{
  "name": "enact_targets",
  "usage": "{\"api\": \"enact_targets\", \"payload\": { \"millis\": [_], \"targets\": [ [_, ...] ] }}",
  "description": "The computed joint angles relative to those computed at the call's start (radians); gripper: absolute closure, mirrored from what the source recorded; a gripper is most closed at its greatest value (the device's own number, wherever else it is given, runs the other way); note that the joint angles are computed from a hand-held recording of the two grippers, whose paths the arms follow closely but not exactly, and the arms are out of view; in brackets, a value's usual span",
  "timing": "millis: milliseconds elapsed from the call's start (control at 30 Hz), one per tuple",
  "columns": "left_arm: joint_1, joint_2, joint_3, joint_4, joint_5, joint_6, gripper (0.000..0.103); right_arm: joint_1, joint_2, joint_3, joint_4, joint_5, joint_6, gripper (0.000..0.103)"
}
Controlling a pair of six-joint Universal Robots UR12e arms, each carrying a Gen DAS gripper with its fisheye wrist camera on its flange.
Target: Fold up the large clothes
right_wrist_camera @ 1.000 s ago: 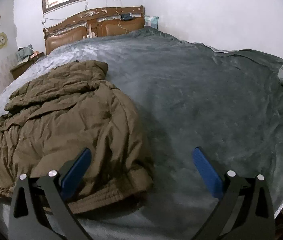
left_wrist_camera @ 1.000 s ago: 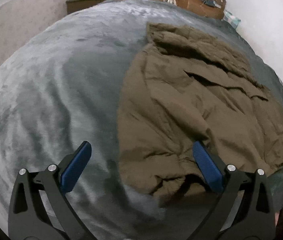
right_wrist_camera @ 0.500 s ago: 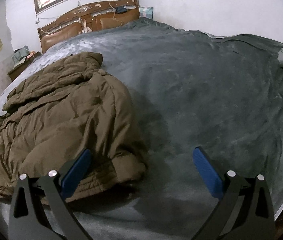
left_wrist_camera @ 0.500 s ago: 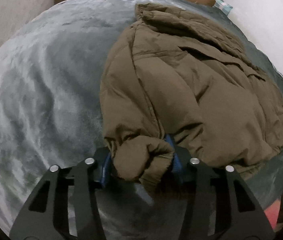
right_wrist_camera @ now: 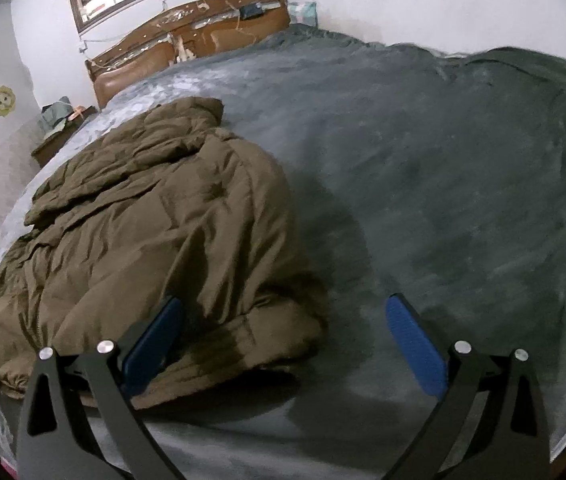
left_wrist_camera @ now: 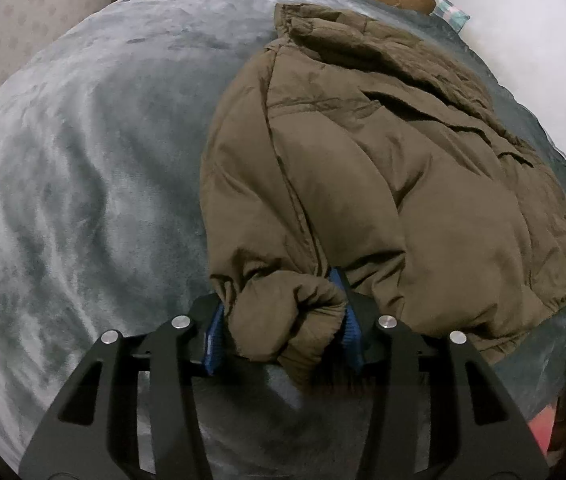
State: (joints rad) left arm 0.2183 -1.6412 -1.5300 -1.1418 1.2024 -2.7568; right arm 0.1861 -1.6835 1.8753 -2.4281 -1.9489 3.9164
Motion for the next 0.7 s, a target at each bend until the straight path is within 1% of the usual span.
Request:
{"api": "enact_targets", "payload": {
  "millis": [67,133,167,200,233,267,300,333,400,467,500,633,700],
  "targets": [
    [-0.001,-0.001,0.000,0.004,0.000,0.012,0.056,-0.005,0.005,0.007,-0.019,0.025,-0.002,0.002],
    [0.000,-0.001,-0.004,0.013,0.003,0.012,0.053,-0.021,0.007,0.019,-0.039,0.077,0.001,0.002],
    [-0.002,-0.003,-0.004,0.017,0.003,0.010,0.053,-0.026,0.008,0.023,-0.044,0.096,0.005,0.004],
    [-0.003,-0.003,-0.006,0.022,0.002,0.008,0.053,-0.030,0.009,0.027,-0.050,0.115,0.008,0.008],
    [-0.003,-0.001,-0.010,0.027,0.002,0.011,0.053,-0.033,0.010,0.031,-0.055,0.132,0.009,0.011],
    [-0.004,0.000,-0.013,0.035,0.005,0.014,0.053,-0.032,0.012,0.031,-0.059,0.138,0.006,0.016],
    [-0.006,0.002,-0.016,0.043,0.009,0.018,0.053,-0.029,0.014,0.031,-0.060,0.140,0.000,0.024],
    [-0.006,0.003,-0.019,0.048,0.010,0.021,0.053,-0.025,0.016,0.028,-0.060,0.141,-0.015,0.027],
    [-0.008,0.005,-0.022,0.059,0.013,0.030,0.055,-0.014,0.023,0.018,-0.047,0.127,-0.040,0.040],
    [-0.008,0.005,-0.023,0.063,0.012,0.037,0.056,-0.009,0.028,0.008,-0.030,0.125,-0.070,0.049],
    [-0.009,0.005,-0.023,0.066,0.012,0.039,0.057,-0.008,0.031,0.002,-0.022,0.127,-0.084,0.052],
    [-0.015,0.007,-0.028,0.088,0.013,0.057,0.064,-0.003,0.044,-0.018,0.004,0.124,-0.124,0.057],
    [-0.014,0.006,-0.026,0.092,0.001,0.065,0.067,-0.002,0.050,-0.025,0.009,0.123,-0.134,0.062]
  ]
}}
